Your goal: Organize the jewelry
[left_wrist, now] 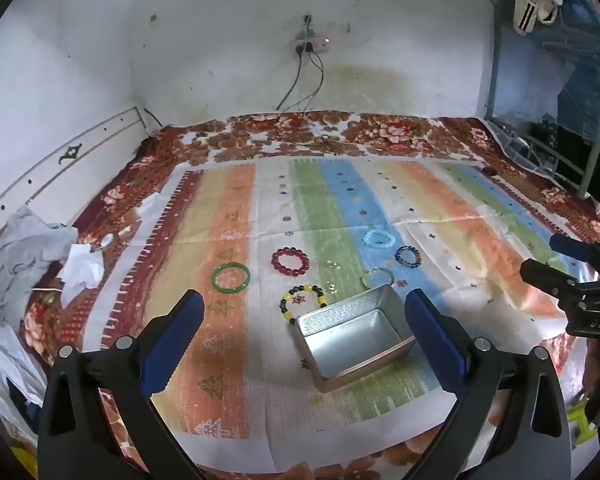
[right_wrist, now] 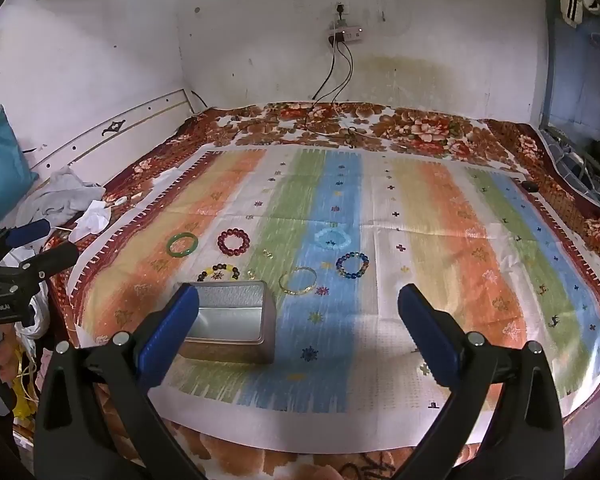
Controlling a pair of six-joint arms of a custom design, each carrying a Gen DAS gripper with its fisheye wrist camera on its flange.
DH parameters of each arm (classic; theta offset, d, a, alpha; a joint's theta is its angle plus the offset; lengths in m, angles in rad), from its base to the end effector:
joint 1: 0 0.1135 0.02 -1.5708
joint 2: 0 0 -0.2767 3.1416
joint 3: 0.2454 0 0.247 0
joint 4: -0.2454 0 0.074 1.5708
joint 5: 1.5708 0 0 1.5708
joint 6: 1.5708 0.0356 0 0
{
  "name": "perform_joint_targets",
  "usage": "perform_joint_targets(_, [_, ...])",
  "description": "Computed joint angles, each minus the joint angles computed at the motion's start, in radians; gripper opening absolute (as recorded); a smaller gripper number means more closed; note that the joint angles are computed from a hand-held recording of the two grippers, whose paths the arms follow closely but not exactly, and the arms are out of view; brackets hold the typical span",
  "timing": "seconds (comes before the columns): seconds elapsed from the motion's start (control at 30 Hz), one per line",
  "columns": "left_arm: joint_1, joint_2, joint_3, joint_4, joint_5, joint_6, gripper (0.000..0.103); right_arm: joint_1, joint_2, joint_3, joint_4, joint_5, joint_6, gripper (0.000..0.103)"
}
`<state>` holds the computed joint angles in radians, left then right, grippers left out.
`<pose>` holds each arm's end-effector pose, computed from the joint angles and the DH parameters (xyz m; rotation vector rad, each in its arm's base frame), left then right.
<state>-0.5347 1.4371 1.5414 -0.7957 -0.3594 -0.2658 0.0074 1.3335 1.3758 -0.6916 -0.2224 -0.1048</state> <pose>0.2627 -0.1410 0.4039 0.1087 2.2079 -0.0352 0.2783 0.0099 0.3868 -0.2456 2.1945 0.1926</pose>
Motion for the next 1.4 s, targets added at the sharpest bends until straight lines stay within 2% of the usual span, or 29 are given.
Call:
perform_joint_targets(0.17, [-0.015, -0.003, 0.009, -0.006, -0.023, -0.026, 0.098, 0.031, -0.028, -0.037, 0.043, 0.074, -0.015, 0.099])
perform_joint_targets(0.23, [-0.006, -0.013, -0.042, 0.033, -0.003, -0.022, 0.098, 0.028, -0.023, -0.035, 0.039, 0.067, -0.018, 0.099])
perform_joint_targets(0.3, [-0.017, -0.011, -0.042, 0.032, -0.016, -0.024, 0.098, 0.026, -0.023, -0.030, 0.028, 0.056, -0.017, 0.099])
perform_joint_targets(0.37, [0.013, -0.009, -0.013, 0.011, 0.026, -0.012, 0.098, 0.025, -0.011, -0.018, 0.020, 0.048, -0.017, 0.099])
perform_joint_targets(0.5, [0.015, -0.011, -0.009, 0.007, 0.025, -0.009, 0.098, 0.017, -0.006, -0.005, 0.004, 0.025, -0.020, 0.099])
perform_joint_targets(0.67, [0.022, -0.007, -0.002, -0.004, 0.007, -0.008, 0.098, 0.025, -0.006, -0.003, 0.004, 0.039, -0.015, 0.099])
perform_joint_targets(0.87, [0.004, -0.001, 0.004, -0.009, -0.027, 0.000, 0.098, 0.011, -0.003, 0.007, -0.007, 0.007, -0.002, 0.099])
perform_joint_targets(1.4, [-0.011, 0.015, 0.026, -0.028, -0.048, 0.013, 0.098, 0.004, -0.004, 0.012, -0.021, -0.001, 0.001, 0.099])
